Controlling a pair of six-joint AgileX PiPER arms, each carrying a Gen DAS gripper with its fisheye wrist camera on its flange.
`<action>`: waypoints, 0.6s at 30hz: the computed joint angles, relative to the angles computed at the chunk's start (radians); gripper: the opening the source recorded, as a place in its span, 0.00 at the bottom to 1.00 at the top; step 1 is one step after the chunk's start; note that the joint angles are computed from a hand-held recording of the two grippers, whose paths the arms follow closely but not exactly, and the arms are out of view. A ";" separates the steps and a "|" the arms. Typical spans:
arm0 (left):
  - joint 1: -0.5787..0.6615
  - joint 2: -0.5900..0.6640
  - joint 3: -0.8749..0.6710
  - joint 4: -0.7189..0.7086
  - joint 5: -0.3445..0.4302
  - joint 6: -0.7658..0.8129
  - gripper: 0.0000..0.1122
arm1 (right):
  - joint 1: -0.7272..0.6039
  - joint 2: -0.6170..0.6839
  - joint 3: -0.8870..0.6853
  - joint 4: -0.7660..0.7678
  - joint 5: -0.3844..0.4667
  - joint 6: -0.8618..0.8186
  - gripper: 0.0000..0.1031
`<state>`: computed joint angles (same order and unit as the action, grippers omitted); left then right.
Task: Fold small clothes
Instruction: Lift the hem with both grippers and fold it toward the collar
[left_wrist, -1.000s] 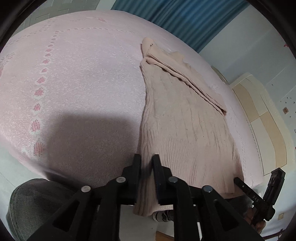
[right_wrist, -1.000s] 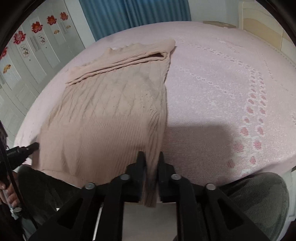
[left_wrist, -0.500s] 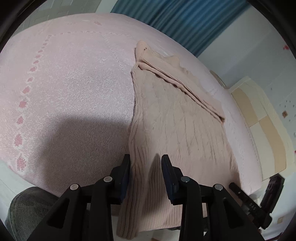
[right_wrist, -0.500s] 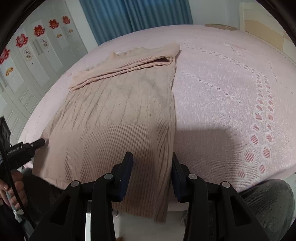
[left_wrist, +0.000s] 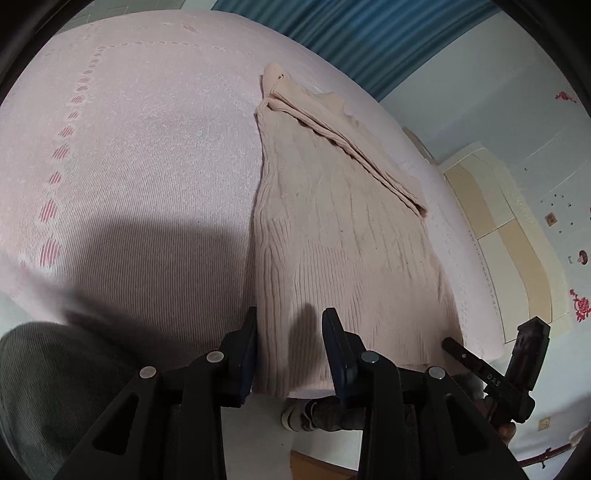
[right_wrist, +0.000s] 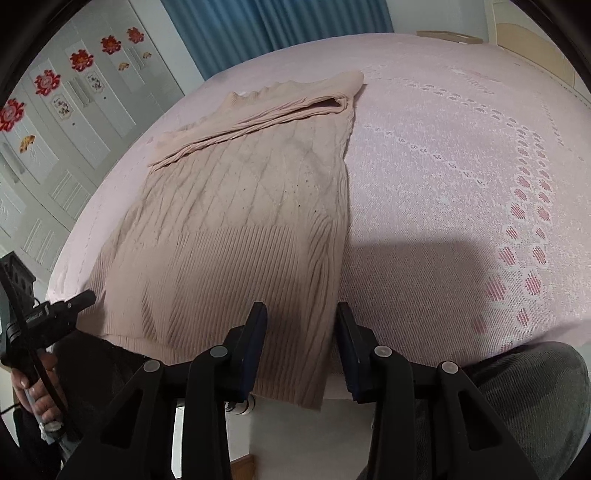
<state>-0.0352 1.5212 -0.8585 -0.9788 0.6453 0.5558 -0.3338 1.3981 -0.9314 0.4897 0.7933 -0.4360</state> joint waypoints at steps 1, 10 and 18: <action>-0.003 -0.002 0.001 0.004 -0.003 -0.004 0.26 | 0.006 -0.003 0.000 -0.011 -0.002 0.010 0.37; -0.062 -0.099 0.039 0.031 -0.127 -0.015 0.06 | -0.055 -0.043 0.012 0.094 0.029 -0.063 0.05; -0.006 -0.071 -0.096 -0.062 -0.085 -0.004 0.06 | -0.168 -0.021 -0.111 0.346 0.149 -0.166 0.05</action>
